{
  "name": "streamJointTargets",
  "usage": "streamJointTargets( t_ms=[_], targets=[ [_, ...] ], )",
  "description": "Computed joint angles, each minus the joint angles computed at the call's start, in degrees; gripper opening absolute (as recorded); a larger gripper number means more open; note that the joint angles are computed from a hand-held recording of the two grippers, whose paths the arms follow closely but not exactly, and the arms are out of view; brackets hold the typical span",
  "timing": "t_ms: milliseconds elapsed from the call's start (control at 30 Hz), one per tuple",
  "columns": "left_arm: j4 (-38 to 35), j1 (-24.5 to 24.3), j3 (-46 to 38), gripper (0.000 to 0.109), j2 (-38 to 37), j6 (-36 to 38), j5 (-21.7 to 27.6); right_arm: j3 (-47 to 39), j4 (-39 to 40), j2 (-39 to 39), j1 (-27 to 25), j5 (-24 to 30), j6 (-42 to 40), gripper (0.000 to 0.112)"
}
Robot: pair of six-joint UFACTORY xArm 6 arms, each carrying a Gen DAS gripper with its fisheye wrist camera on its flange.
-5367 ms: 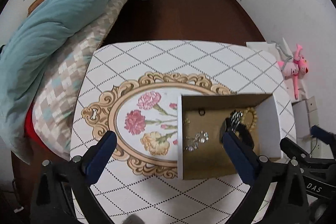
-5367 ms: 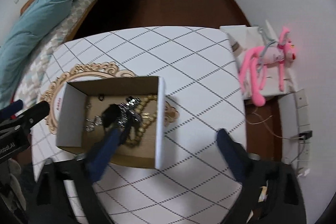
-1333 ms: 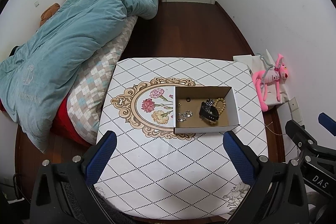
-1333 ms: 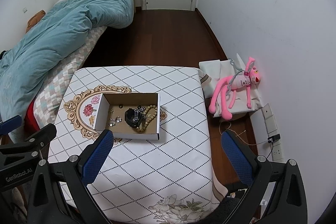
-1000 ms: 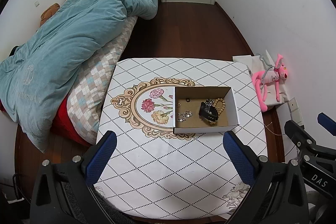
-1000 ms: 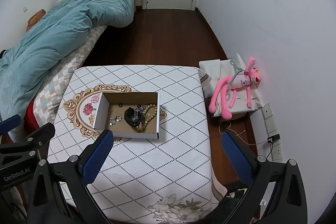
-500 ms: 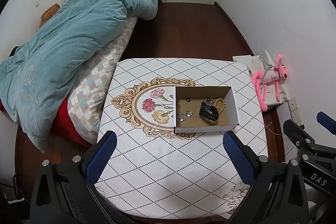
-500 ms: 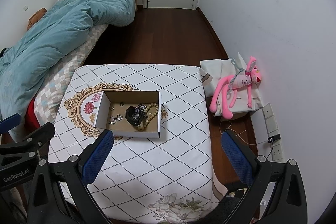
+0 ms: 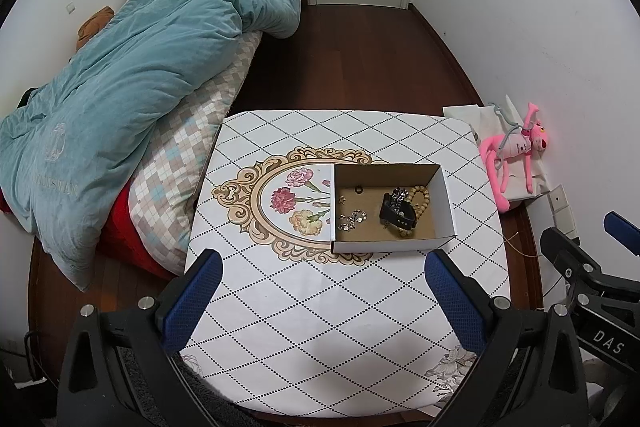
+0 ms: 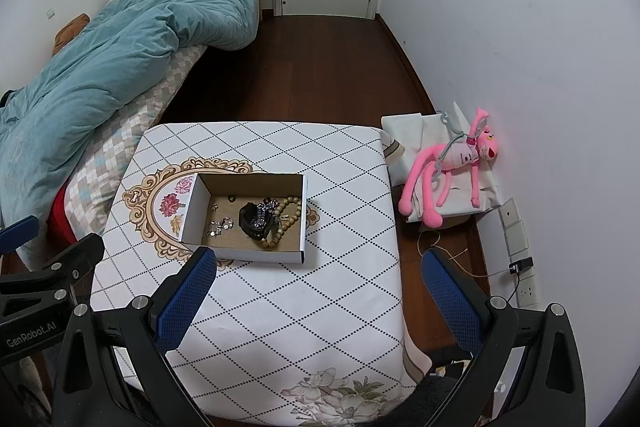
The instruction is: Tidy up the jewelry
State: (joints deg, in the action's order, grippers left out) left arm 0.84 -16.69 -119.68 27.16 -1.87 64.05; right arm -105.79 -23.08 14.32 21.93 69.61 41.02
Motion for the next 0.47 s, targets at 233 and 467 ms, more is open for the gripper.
streamJointTargets(
  t_ms=[233, 467],
  targets=[
    [-0.16, 0.06, 0.1, 0.103, -0.09, 0.07, 0.0, 0.18, -0.06, -0.14, -0.04, -0.06, -0.05, 0.103],
    [-0.43, 0.12, 0.51, 0.103, -0.39, 0.24, 0.0, 0.48, 0.13, -0.34, -0.1, -0.16, -0.19, 0.103]
  ],
)
